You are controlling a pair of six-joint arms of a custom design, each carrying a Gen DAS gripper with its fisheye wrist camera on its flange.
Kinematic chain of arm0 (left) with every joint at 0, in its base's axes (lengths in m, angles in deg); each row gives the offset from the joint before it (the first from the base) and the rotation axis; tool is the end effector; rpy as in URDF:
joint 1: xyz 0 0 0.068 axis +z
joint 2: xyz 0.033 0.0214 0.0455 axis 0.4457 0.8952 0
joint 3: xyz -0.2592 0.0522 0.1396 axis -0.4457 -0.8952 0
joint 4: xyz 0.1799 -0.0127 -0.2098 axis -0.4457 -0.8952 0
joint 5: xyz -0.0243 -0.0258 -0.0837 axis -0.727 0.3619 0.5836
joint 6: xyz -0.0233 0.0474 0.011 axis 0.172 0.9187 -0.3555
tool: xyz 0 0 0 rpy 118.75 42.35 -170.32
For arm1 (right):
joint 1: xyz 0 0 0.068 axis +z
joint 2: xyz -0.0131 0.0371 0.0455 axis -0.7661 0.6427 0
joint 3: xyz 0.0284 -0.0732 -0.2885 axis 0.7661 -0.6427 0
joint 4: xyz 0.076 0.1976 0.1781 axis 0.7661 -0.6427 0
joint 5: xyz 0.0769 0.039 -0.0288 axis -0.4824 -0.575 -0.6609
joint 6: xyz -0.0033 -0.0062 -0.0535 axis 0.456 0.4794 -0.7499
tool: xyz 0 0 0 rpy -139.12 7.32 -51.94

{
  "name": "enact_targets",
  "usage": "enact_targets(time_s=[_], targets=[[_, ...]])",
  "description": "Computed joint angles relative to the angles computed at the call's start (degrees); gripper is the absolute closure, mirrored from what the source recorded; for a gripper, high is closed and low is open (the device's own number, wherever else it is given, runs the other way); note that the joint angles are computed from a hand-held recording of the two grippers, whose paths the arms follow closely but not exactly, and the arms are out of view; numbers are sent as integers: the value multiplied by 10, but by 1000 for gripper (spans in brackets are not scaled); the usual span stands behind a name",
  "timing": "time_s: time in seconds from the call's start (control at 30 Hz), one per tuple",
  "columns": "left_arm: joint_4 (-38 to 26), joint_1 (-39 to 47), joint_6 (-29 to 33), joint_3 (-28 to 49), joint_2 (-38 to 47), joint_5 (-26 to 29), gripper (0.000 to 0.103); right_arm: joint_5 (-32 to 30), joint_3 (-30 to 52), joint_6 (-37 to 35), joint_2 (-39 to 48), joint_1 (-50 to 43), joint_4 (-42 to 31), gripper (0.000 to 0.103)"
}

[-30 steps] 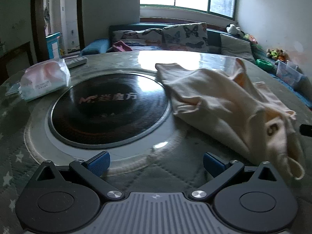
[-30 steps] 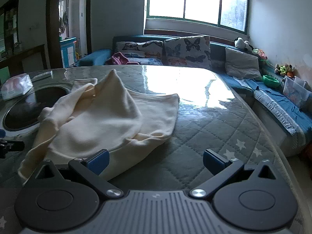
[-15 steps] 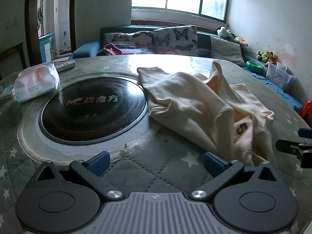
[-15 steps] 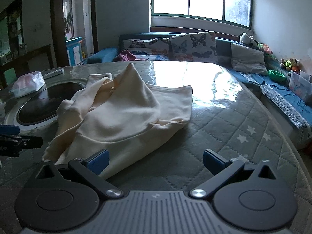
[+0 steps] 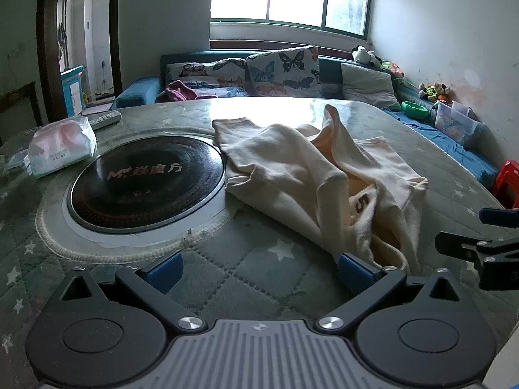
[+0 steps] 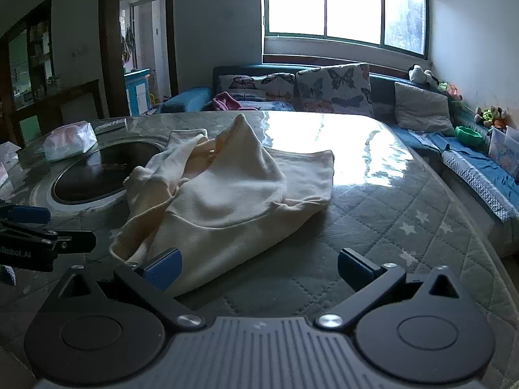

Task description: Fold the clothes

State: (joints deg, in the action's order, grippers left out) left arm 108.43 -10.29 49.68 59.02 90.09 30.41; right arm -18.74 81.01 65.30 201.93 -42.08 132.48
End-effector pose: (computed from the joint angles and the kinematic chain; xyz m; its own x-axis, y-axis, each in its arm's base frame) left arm 0.2228 -0.1418 0.0254 -0.6067 -0.1440 -0.7818 -0.1775 0.9832 -0.0433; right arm 0.2948 0.0512 0.0384 -0.5190 -0.2557 -0.8156 -0.4618 0.8868 0.0159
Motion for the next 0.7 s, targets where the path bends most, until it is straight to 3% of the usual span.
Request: enact_targets(time_s=[0.3,0.7], targets=[[-39,-27,-23,-11,-39,-31,0,-10,-21,-5,-22,3,11,0],[-70,-34,-23,9,-49,-24,0,-8,-18,-9,-25,8,6,0]])
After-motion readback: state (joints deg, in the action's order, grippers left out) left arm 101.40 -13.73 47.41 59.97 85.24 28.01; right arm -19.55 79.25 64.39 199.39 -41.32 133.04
